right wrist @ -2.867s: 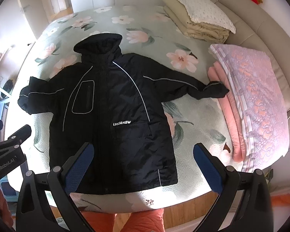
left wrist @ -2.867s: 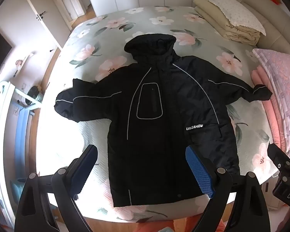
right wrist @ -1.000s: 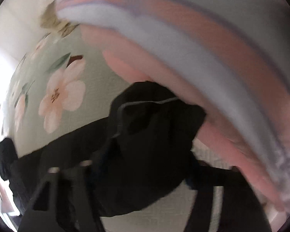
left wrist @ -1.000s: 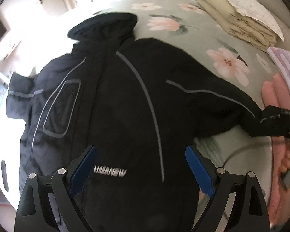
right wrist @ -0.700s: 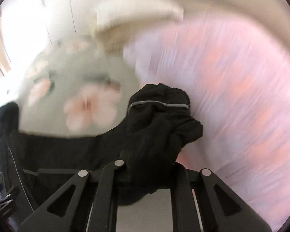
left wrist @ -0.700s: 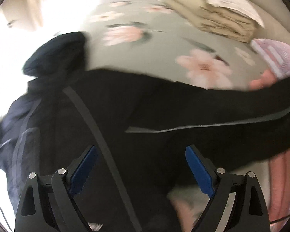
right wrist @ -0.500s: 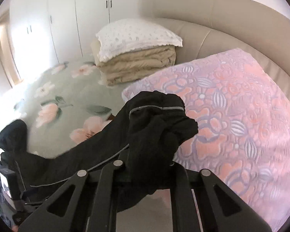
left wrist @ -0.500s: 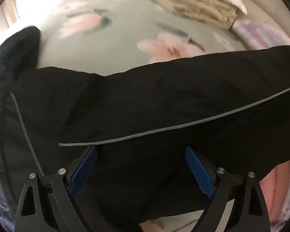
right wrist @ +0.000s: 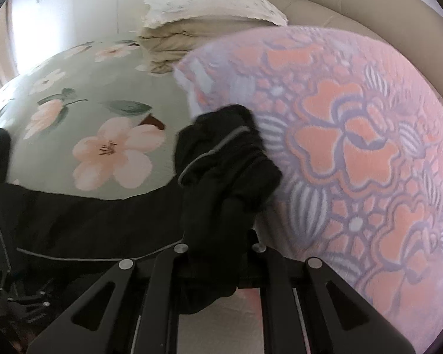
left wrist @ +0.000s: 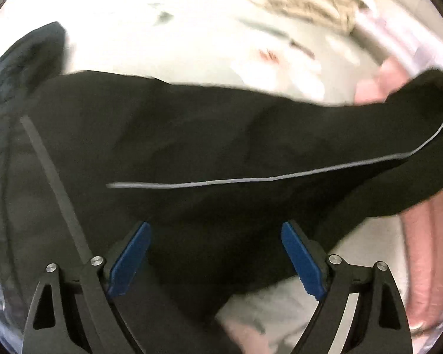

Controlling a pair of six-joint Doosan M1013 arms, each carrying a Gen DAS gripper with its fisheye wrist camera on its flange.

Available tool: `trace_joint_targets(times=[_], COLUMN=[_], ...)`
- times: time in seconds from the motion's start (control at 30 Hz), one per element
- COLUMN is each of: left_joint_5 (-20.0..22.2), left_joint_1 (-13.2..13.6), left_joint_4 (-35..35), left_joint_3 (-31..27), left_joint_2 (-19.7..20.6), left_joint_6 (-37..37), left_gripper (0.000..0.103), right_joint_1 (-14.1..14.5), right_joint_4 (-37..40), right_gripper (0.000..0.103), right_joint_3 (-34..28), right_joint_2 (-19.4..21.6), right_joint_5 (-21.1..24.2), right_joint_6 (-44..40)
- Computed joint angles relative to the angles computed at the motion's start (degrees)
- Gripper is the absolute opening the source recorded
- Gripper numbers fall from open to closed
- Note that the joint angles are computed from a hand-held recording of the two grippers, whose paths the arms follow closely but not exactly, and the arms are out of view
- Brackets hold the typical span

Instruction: Fold large clothes

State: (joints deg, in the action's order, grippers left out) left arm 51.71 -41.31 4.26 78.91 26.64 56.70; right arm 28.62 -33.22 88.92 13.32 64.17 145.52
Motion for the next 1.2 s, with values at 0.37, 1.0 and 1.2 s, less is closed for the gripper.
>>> trace_joint_targets(times=[0.37, 1.0, 1.2], left_joint_5=[-1.46, 0.19, 0.64], left_joint_1=[6.23, 22.88, 27.50], left_joint_4=[11.12, 14.76, 14.98], left_joint_3=[15.66, 28.84, 32.18], left_joint_2=[-16.32, -30.77, -33.02], left_joint_6=[-13.69, -12.95, -10.52], left_gripper=[0.090, 0.090, 0.090], right_joint_1=[10.49, 24.68, 26.93], right_joint_4=[-2.14, 5.39, 13.67], right_gripper=[0.012, 0.012, 0.012], right_joint_3=[-7.14, -43.85, -58.58], right_joint_2=[2.05, 28.24, 39.10], right_joint_5=[-1.52, 4.07, 9.29], right_joint_6=[-0.68, -13.65, -18.20])
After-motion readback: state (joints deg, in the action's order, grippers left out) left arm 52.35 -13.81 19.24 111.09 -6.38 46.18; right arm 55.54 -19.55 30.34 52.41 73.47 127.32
